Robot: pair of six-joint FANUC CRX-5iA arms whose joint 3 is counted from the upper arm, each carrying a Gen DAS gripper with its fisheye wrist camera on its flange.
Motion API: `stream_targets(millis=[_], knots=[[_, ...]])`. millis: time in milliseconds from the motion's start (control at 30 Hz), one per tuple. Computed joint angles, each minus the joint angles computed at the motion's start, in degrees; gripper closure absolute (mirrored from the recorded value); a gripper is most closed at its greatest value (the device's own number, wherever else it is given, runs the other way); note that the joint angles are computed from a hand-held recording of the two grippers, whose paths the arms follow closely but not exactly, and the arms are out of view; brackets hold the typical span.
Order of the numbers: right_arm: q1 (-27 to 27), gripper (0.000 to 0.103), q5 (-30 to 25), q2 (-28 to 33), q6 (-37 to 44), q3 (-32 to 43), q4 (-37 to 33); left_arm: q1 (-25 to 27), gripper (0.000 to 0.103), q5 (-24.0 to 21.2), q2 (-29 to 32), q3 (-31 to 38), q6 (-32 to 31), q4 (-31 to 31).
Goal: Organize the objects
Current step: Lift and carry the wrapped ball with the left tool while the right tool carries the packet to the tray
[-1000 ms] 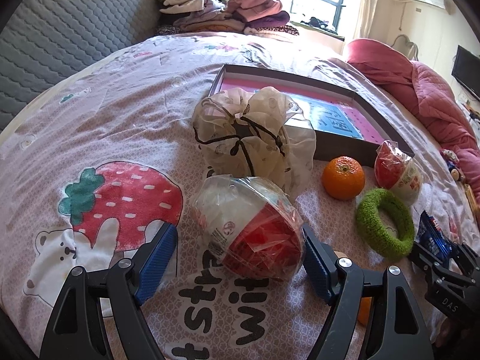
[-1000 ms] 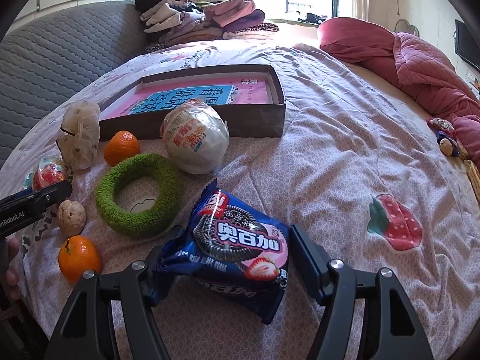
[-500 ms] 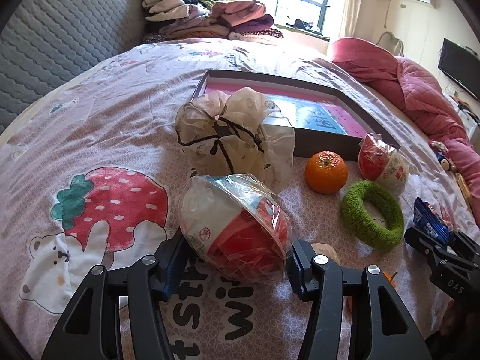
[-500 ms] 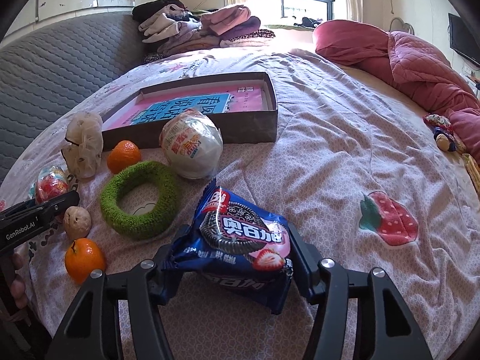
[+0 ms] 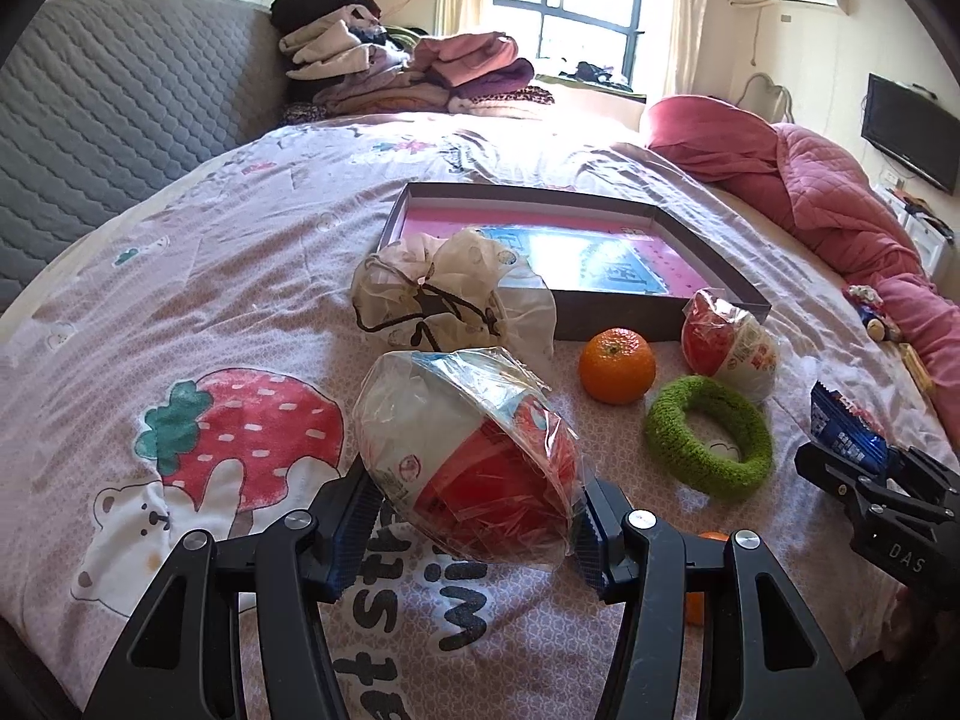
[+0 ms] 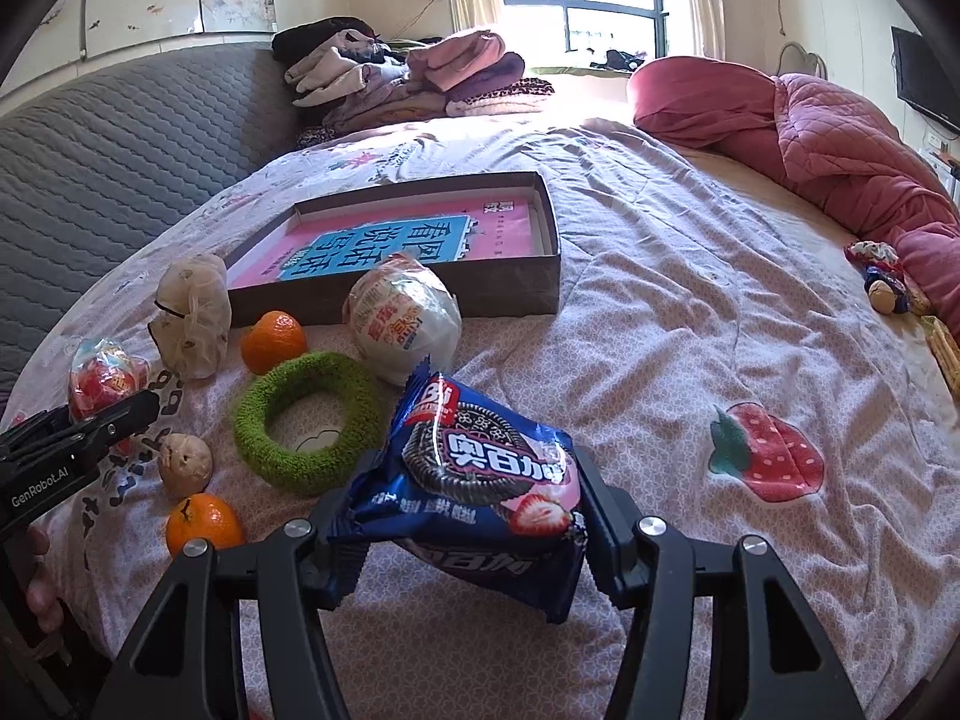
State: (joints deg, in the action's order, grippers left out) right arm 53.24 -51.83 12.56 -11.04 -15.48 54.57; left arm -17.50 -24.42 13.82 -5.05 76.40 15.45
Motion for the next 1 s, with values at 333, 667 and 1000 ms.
stream_targets(millis=[333,667,1000], knots=[[1.1,0.044,0.4,0.8,2.1,2.5,1.6,-0.5,0.045,0.8,-2.1,-1.0,0.7,-1.2],[1.2,0.044,1.6,0.8,2.6,3.9,3.5,-0.8,0.045,1.7,-3.7,-1.6,0.6,-1.4],[0.2,0.044,2.5,1.6,3.9,5.4,5.0,-1.4,0.045,1.2,-3.1,0.4,1.2,-1.8]])
